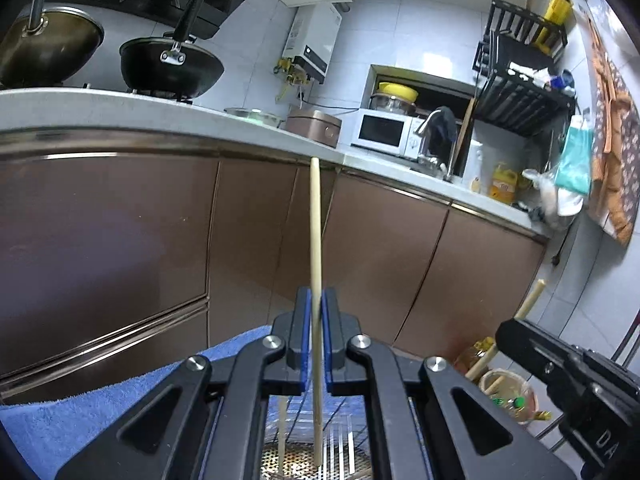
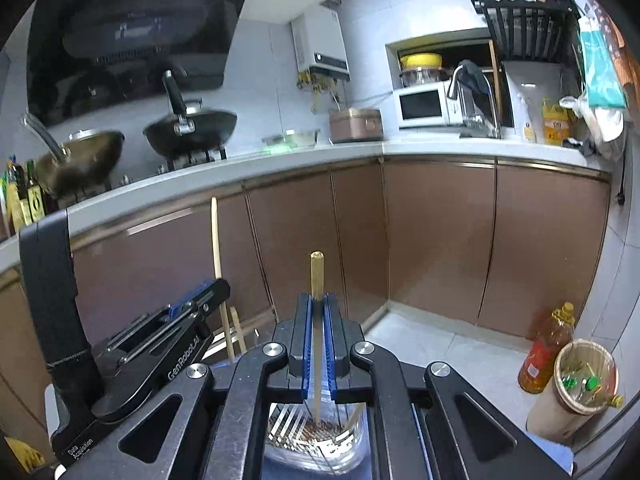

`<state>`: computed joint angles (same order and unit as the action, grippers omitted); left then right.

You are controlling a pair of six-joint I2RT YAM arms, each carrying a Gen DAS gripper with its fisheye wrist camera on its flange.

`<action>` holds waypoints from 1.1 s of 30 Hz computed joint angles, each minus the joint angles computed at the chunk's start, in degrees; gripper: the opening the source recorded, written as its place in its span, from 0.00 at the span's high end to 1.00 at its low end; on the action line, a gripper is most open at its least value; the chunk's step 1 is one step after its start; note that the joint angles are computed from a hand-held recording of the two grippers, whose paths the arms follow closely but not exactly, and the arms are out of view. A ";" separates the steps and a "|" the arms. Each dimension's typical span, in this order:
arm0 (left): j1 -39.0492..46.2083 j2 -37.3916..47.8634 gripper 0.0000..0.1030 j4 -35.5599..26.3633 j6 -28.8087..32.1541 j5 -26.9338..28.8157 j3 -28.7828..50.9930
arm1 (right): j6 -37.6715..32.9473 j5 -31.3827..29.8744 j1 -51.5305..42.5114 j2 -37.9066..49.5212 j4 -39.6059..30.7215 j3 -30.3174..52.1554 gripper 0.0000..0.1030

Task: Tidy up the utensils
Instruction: 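Insert the right tool's chopstick into the holder and open while the left tool does likewise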

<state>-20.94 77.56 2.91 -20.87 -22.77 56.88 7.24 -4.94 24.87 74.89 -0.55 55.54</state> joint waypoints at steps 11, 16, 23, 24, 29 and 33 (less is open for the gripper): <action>-3.22 -7.16 0.94 -0.31 -0.44 -2.83 -8.05 | 1.36 1.64 -0.90 -9.41 -4.57 -5.20 0.53; -8.04 -13.75 0.94 -7.52 -0.86 -7.31 -8.76 | 2.75 4.84 -0.67 -19.15 -11.80 -6.78 0.36; -19.85 -22.56 0.88 -23.18 -4.89 -19.41 -6.43 | 5.68 13.53 2.63 -32.43 -25.36 -8.18 0.08; -22.09 -23.76 0.81 -25.89 -5.98 -21.54 -5.88 | 6.24 14.43 3.21 -33.60 -26.81 -8.09 0.05; -35.60 -28.89 0.52 -39.91 -14.03 -35.56 -2.82 | 9.81 22.06 11.05 -40.81 -33.55 -7.70 0.00; -49.61 -26.26 0.52 -63.88 -32.86 -47.18 4.77 | 14.25 33.83 23.74 -45.72 -38.36 -6.84 0.00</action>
